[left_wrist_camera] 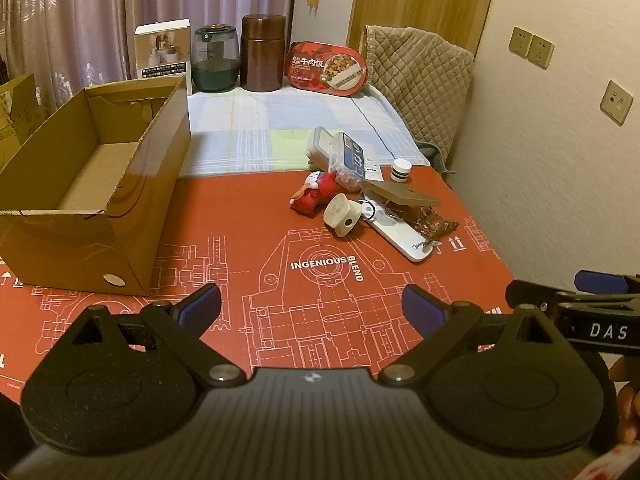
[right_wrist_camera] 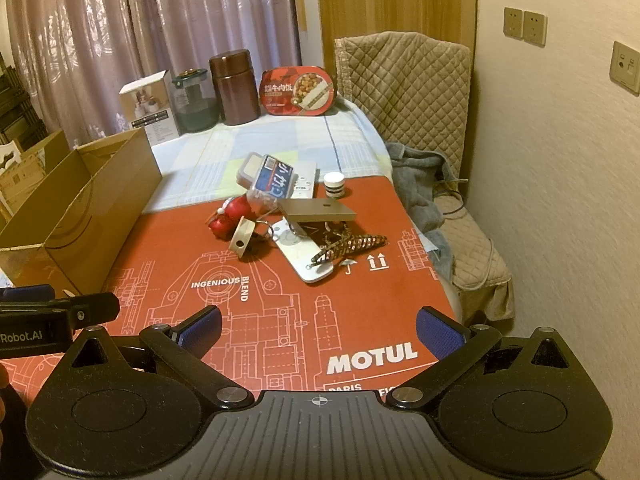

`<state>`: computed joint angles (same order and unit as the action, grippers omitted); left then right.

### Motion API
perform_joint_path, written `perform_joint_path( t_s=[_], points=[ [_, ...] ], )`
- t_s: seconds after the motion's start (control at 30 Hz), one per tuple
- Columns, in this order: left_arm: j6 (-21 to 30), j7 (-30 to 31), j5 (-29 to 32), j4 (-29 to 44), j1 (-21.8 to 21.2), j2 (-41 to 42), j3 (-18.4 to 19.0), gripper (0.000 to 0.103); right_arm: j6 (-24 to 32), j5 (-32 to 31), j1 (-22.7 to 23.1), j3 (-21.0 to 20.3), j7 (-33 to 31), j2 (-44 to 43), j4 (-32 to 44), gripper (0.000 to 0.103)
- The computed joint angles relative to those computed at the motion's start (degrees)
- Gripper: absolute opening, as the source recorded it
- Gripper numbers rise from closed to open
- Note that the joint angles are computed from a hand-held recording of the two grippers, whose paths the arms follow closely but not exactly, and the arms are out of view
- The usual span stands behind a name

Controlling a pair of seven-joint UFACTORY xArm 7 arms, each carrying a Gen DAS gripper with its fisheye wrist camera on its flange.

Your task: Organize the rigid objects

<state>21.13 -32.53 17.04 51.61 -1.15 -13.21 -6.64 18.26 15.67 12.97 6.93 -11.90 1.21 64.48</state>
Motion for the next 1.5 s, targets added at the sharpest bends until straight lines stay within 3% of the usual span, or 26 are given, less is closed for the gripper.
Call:
perform_joint_path(
  t_s=[1.33, 1.5],
  points=[
    [-0.37, 0.27, -1.02, -0.64, -0.21, 0.21, 0.52, 0.095, 0.72, 2.36, -0.20, 0.14, -2.08, 0.55, 0.18, 0.101],
    [-1.34, 2.00, -1.72, 1.20, -0.14, 2.37, 1.21, 0.095, 1.31, 3.83, -0.75, 0.16, -3.71, 2.57, 3.79, 0.101]
  ],
)
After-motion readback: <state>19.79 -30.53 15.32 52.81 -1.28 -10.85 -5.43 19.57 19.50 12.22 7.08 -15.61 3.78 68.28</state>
